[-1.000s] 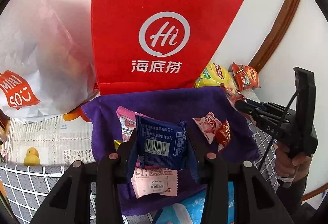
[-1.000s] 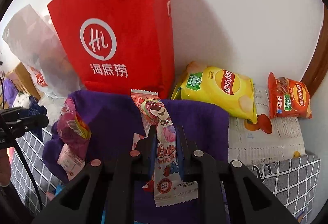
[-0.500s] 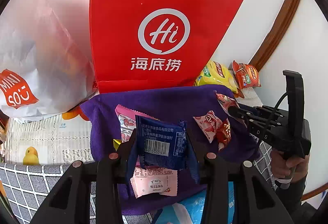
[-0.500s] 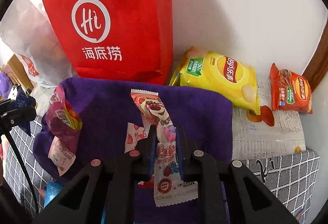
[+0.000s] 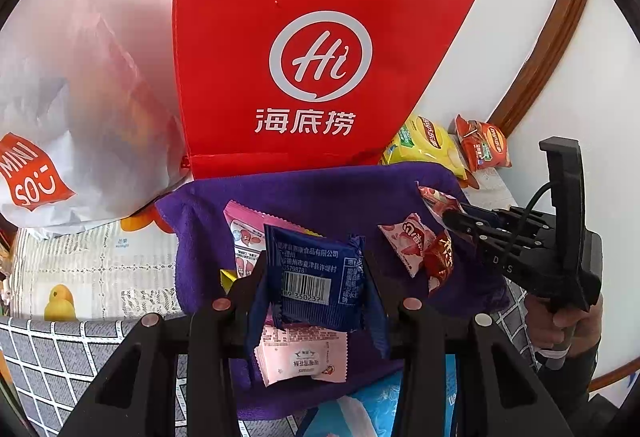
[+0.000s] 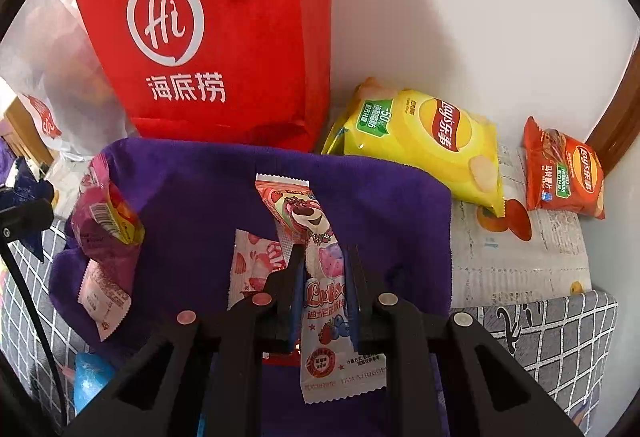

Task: Organize snacks
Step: 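Lower and open the right tool to drop the lollipop while the left tool lowers the blue packet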

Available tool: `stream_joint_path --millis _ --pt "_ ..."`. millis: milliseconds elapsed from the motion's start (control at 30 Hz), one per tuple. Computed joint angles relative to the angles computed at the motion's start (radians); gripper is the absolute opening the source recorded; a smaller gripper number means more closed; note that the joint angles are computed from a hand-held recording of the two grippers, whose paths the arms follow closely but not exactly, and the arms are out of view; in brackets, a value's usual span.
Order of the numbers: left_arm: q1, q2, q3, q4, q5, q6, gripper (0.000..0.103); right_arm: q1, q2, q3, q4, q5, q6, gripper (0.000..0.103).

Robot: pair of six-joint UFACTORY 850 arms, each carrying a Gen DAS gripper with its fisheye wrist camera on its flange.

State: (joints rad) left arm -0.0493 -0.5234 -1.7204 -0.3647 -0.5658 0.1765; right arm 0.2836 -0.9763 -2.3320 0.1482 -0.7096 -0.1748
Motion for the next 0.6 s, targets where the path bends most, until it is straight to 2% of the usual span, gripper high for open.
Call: stream_joint_path --millis 167,267,400,600 --pt "0.002 0.003 0.002 0.004 0.002 -0.01 0.04 0.002 0.0 0.002 0.013 -0.006 -0.021 0.019" --pt "0.014 0.01 0.01 -0.049 0.003 0.023 0.04 0.003 -0.008 -0.01 0.004 -0.018 -0.012 0.019" --pt "0.021 0.006 0.005 -0.046 -0.001 0.019 0.04 0.0 -0.035 -0.051 0.011 -0.055 -0.008 0.019" --pt "0.022 -0.012 -0.014 -0.095 -0.043 0.07 0.04 0.003 -0.067 -0.099 0.017 -0.097 -0.02 0.02"
